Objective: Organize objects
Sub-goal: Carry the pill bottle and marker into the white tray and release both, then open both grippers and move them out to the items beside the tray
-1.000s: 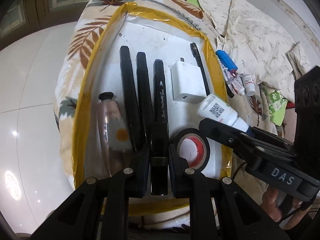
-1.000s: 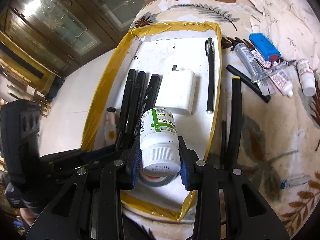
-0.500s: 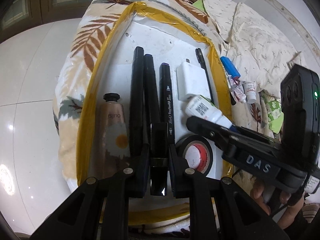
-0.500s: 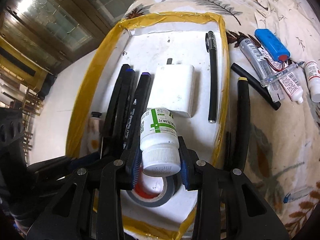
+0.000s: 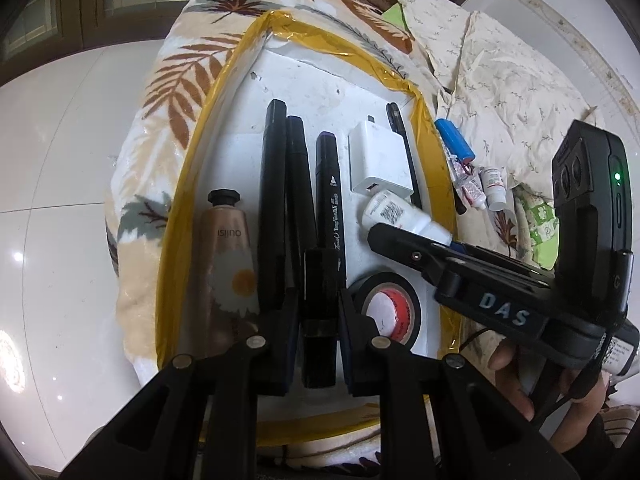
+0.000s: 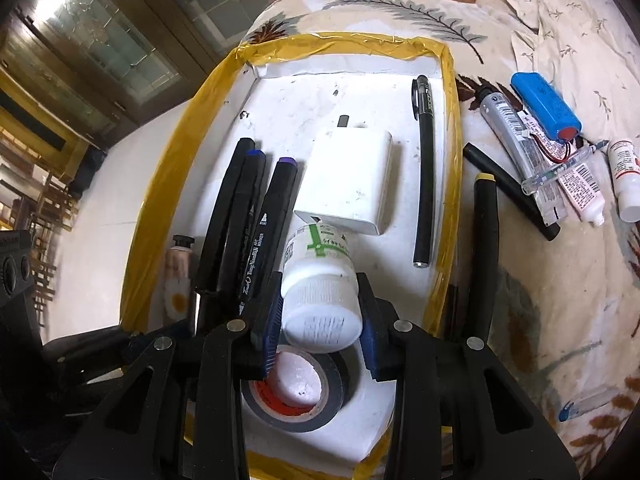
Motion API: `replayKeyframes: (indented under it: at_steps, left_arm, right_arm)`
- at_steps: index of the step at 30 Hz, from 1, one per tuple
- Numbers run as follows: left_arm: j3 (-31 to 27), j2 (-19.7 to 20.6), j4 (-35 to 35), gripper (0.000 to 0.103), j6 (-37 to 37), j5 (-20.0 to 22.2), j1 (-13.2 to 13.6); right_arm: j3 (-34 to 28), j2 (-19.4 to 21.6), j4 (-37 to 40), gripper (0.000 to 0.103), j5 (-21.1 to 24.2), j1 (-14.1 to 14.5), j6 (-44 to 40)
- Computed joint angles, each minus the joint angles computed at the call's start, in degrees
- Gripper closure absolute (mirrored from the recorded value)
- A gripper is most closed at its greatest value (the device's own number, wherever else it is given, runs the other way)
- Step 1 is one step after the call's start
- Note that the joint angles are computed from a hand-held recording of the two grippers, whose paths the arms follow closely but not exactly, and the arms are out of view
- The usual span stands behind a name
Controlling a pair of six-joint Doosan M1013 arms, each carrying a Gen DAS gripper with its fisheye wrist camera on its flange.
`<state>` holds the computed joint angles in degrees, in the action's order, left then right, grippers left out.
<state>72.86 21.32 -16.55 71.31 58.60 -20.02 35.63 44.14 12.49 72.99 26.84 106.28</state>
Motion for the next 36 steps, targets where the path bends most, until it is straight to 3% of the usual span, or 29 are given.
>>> replayKeyframes:
  at_steps: [9, 12, 15, 20, 26, 30, 36]
  left_arm:
    - [1.47, -1.03, -0.77, 0.082, -0.52, -3.04, 0.17]
    - [2.45, -1.77, -1.38, 0.069, -0.54, -5.59, 0.36]
    - [2.91, -2.20, 0.98, 0.043, -3.55, -6.87, 0.17]
    - [2.70, -2.20, 2.33, 0.042, -4.76, -6.42, -0.09]
    - [2.16, -3.19, 9.73, 0.042, -2.00, -7.72, -3.94]
    - [0.48, -2.13, 6.13, 0.042, 0.56, -6.80, -6.10]
    - [-3.26, 0.44, 7.44, 0.042, 1.04, -2.80, -9.47]
  right_arm:
    - [4.91, -2.94, 5.37, 0.064, -2.74, -1.44, -0.71]
    - [8.20, -5.09, 7.24, 0.064, -5.09, -1.98, -2.03]
    - [11.42, -7.23, 8.10, 0.064, -6.77, -2.43, -2.85]
    - [16.30, -10.49, 9.75, 0.064, -10.07, -3.28, -3.79]
    - [22.74, -14.87, 10.89, 0.064, -14.24, -5.38, -5.74]
    - [28.55, -18.05, 10.27, 0.064, -16.34, -7.30, -4.19]
    - [34.12, -21.52, 7.51, 0.064, -18.74, -9.70, -0.86]
